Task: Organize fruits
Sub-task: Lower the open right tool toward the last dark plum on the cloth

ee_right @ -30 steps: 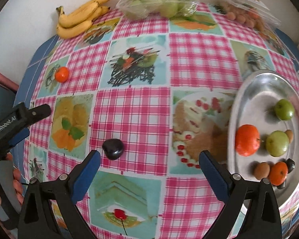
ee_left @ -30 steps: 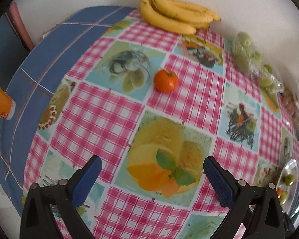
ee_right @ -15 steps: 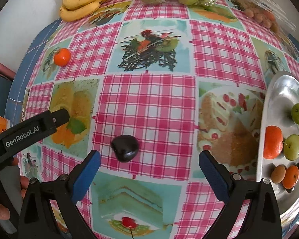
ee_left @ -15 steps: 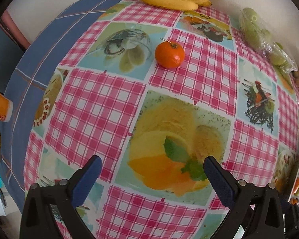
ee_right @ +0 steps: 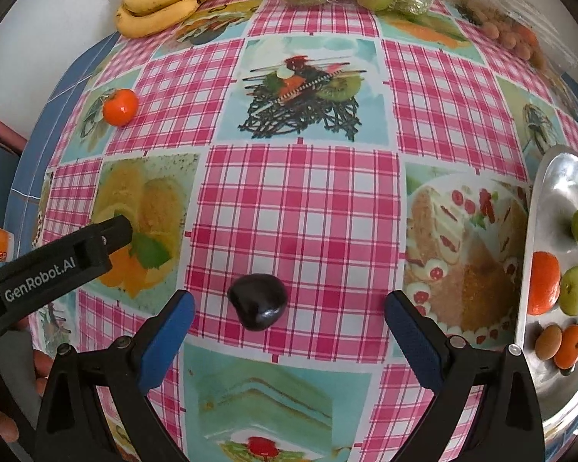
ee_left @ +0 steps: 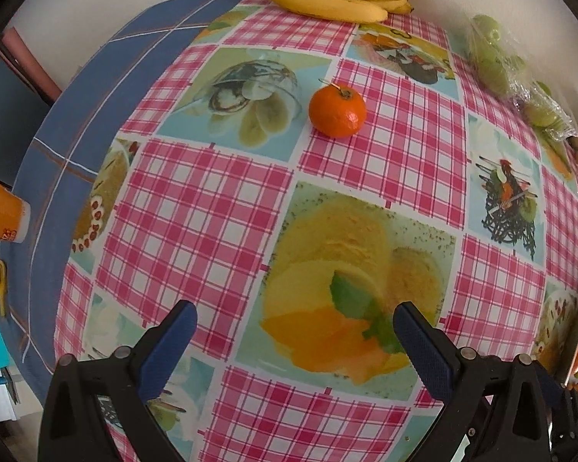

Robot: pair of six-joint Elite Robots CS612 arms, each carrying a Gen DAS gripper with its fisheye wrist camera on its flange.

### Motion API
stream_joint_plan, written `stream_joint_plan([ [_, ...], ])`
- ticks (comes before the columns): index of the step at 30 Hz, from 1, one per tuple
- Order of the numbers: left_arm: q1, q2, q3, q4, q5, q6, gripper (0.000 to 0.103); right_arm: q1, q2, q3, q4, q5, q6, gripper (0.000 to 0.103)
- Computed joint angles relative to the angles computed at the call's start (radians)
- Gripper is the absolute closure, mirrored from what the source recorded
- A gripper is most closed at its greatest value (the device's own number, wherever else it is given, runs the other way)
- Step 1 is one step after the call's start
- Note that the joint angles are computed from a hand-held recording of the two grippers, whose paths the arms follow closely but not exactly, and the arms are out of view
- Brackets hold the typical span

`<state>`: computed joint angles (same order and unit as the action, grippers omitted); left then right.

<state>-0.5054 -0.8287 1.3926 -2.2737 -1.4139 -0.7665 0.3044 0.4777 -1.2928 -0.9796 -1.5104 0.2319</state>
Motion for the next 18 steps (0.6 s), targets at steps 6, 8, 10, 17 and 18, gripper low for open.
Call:
stream_joint_plan([
  [6,0.01,-0.01,0.009,-0.034,-0.019,0.003,0.0,0.006,0.001,-0.001,-0.012,-0.02,-0.021,0.005],
  [8,0.013,-0.014,0.013,-0.048,-0.02,-0.003,0.0,0.006,0.0,0.001,-0.013,-0.02,-0.017,0.006],
  [10,0.017,-0.018,0.016,-0.057,-0.021,0.002,0.0,0.004,0.001,-0.002,-0.018,-0.017,-0.013,0.011],
  [17,0.016,-0.017,0.006,-0.048,-0.019,0.02,0.0,0.001,0.005,-0.014,-0.025,-0.009,-0.033,0.015],
  [18,0.012,-0.016,0.004,-0.045,-0.016,0.018,0.0,0.002,0.006,-0.016,-0.024,-0.01,-0.036,0.022],
])
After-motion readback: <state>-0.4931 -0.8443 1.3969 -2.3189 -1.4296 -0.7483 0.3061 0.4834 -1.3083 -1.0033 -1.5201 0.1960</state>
